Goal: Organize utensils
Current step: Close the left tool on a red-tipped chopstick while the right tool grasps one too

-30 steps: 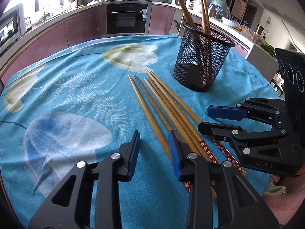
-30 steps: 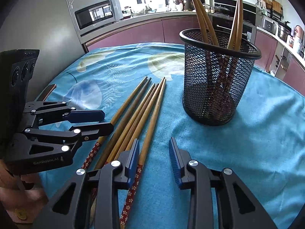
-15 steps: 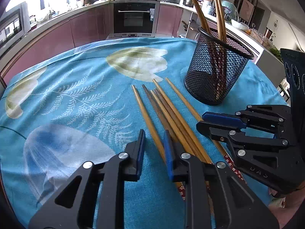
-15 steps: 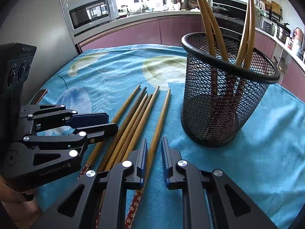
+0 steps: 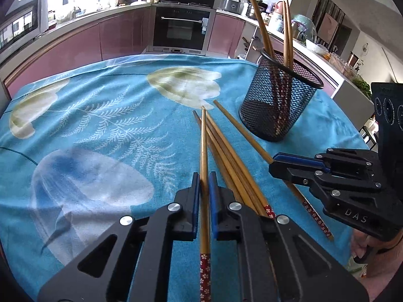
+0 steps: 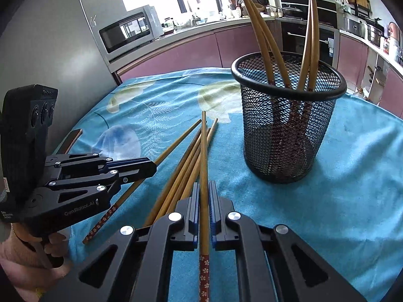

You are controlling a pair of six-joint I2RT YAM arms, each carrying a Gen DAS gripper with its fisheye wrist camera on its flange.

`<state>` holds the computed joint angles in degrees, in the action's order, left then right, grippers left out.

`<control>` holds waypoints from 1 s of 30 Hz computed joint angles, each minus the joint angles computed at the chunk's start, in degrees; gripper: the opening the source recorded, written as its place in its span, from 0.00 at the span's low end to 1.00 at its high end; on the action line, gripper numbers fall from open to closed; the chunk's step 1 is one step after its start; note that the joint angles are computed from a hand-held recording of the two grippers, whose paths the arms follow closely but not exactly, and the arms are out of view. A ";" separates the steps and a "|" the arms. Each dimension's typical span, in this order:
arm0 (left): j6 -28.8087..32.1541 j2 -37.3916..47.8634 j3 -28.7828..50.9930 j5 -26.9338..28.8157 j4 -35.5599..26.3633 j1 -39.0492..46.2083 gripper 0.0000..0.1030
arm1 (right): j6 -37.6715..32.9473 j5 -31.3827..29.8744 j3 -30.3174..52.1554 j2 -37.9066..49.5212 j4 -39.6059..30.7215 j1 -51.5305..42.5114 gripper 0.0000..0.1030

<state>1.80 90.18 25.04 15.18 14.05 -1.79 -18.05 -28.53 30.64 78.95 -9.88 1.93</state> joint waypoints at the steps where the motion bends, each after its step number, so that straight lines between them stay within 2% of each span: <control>1: 0.69 -0.34 -0.38 0.70 -0.13 0.04 0.08 | -0.16 0.07 0.06 0.19 -0.23 0.34 0.06; 10: 3.27 1.35 -0.35 0.65 -0.66 -0.47 0.09 | -0.24 2.98 0.75 2.93 0.31 2.37 0.07; 16: 4.20 2.83 1.44 0.52 -1.76 -0.74 0.10 | -0.96 2.41 1.07 3.60 0.30 1.78 0.07; 24: 2.29 1.77 1.26 0.97 -2.19 0.06 0.08 | -3.68 -2.91 -0.02 -1.82 -3.23 -2.56 0.06; 30: 3.42 -4.78 0.00 4.71 -5.45 2.26 0.08 | -7.28 -8.80 0.73 -6.87 -9.08 -8.29 0.06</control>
<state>5.22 85.40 25.04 19.88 8.61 0.47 -25.32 -37.33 31.37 72.08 -18.96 -6.36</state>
